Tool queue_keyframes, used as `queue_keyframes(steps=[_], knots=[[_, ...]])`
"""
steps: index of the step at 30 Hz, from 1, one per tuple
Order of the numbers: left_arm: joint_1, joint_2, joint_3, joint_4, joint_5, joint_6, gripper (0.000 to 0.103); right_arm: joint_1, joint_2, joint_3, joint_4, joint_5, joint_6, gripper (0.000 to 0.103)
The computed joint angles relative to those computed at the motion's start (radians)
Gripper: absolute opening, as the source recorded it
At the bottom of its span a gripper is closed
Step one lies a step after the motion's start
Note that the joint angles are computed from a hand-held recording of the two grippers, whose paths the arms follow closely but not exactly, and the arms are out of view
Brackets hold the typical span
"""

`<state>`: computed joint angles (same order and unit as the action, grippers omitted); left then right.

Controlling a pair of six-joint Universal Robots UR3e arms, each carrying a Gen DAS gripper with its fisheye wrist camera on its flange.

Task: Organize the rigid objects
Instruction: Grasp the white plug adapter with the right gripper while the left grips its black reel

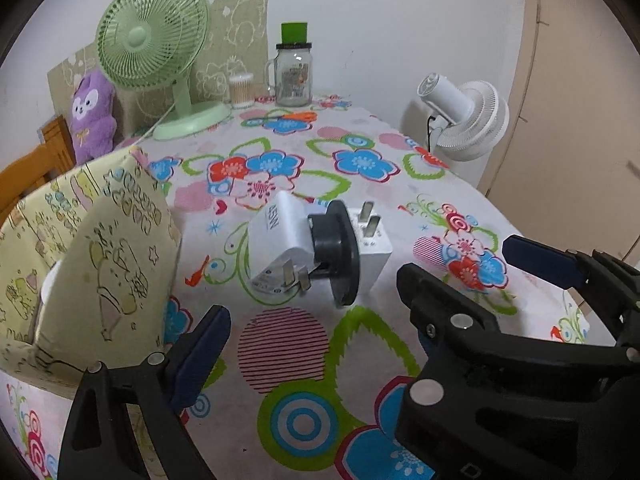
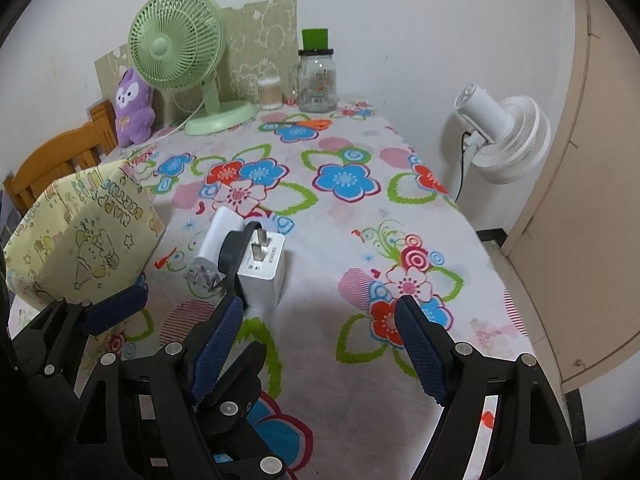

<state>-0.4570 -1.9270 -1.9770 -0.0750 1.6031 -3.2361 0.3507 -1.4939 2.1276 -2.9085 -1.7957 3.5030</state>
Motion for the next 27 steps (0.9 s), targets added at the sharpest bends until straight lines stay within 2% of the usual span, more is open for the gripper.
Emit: queue_keyframes(steps=[3,11,24,27], knots=[[0.011,-0.021,0.006,-0.003,-0.003,-0.008,0.094,-0.007,0.037,-0.015,-0.012,0.022,0.000,0.080],[0.021,-0.066,0.036,-0.019,0.006,-0.013,0.092,-0.034,0.112,-0.055,-0.009,0.074,0.003,0.070],[0.057,-0.098,0.114,-0.094,-0.040,-0.011,0.090,-0.089,0.205,-0.133,-0.021,0.183,-0.028,0.069],[0.058,-0.115,0.150,-0.133,-0.023,-0.015,0.090,-0.088,0.239,-0.171,-0.012,0.180,-0.035,0.069]])
